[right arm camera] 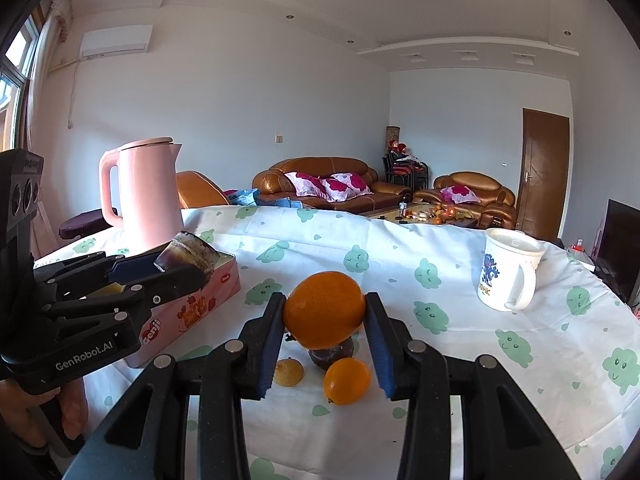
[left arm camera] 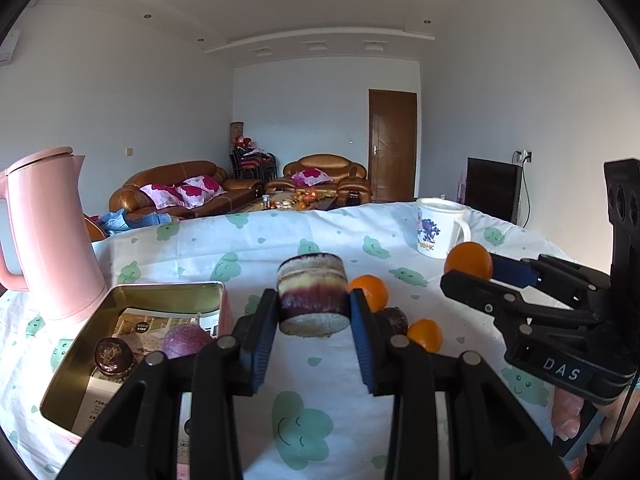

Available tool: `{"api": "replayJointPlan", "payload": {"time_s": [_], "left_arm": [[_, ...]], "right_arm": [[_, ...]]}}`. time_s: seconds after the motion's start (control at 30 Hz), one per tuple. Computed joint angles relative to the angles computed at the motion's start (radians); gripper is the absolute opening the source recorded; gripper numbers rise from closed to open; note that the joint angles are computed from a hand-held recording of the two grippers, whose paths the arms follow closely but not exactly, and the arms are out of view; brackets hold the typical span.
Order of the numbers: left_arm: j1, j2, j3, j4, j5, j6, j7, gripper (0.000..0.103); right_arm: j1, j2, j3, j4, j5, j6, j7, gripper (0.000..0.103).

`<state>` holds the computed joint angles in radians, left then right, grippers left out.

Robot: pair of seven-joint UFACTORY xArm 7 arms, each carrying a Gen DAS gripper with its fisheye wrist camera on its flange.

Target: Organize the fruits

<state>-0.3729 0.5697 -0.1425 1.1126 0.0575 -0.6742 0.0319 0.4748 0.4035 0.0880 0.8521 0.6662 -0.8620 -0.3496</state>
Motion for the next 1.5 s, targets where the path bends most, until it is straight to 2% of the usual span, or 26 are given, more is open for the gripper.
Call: {"api": "replayJointPlan", "payload": {"time_s": [0.3, 0.7, 0.87, 1.17, 1.5], "left_arm": [[0.002, -0.009, 0.004, -0.008, -0.008, 0.009, -0.007, 0.038], [-0.002, -0.044, 0.045, -0.032, -0.108, 0.048, 0.004, 0.038], [-0.012, -0.061, 0.071, -0.038, -0.165, 0.066, 0.041, 0.038], [0.031, -0.072, 0.086, -0.028, -0.19, 0.134, 0.039, 0.038], [0.048, -0.064, 0.114, 0.001, -0.2, 0.219, 0.046, 0.038]], "right_arm": [[0.01, 0.004, -0.008, 0.021, 0.035, 0.018, -0.059, 0.041], [-0.041, -0.043, -0.023, 0.082, -0.083, 0.175, -0.003, 0.041], [-0.02, -0.026, -0.041, 0.153, -0.085, 0.236, -0.028, 0.041], [0.031, 0.043, -0.102, 0.317, -0.123, 0.391, -0.035, 0.041], [0.102, 0.133, -0.185, 0.46, -0.218, 0.526, 0.041, 0.041]]}}
